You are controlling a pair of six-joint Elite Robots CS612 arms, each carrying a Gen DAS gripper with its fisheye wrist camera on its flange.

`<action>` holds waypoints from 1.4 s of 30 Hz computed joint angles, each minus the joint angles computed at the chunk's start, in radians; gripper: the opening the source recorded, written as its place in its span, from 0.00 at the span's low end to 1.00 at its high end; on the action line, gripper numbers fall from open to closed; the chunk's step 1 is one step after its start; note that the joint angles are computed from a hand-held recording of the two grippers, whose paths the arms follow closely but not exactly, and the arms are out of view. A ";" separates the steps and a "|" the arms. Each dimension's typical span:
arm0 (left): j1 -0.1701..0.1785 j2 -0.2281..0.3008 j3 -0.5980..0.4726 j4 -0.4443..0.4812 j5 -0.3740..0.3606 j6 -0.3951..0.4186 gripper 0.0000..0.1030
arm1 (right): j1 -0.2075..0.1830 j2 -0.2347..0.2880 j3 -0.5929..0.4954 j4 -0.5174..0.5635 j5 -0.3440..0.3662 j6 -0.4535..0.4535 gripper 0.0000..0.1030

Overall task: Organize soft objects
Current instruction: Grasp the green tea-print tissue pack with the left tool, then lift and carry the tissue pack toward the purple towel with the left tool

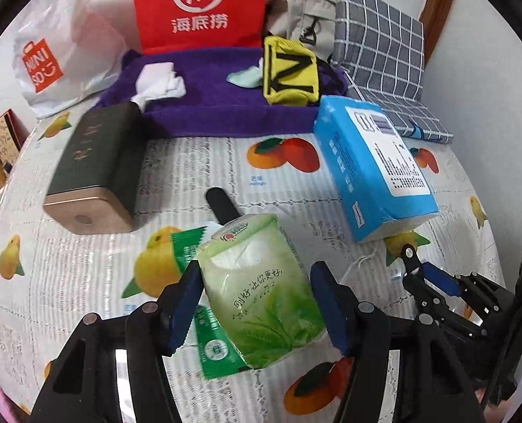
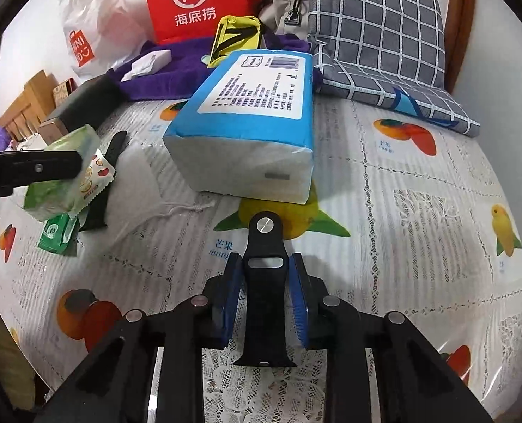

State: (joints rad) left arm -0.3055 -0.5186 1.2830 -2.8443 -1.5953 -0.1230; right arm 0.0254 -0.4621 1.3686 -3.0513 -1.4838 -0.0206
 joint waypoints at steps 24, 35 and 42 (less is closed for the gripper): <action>0.052 -0.078 0.099 -0.137 -0.019 -0.057 0.58 | 0.010 -0.099 0.062 -0.136 0.074 0.123 0.25; 0.066 -0.091 0.086 -0.144 -0.013 -0.059 0.58 | 0.021 -0.101 0.015 -0.143 0.083 0.142 0.26; 0.075 -0.079 0.049 -0.115 -0.010 -0.070 0.58 | 0.027 -0.089 -0.033 -0.120 0.089 0.126 0.26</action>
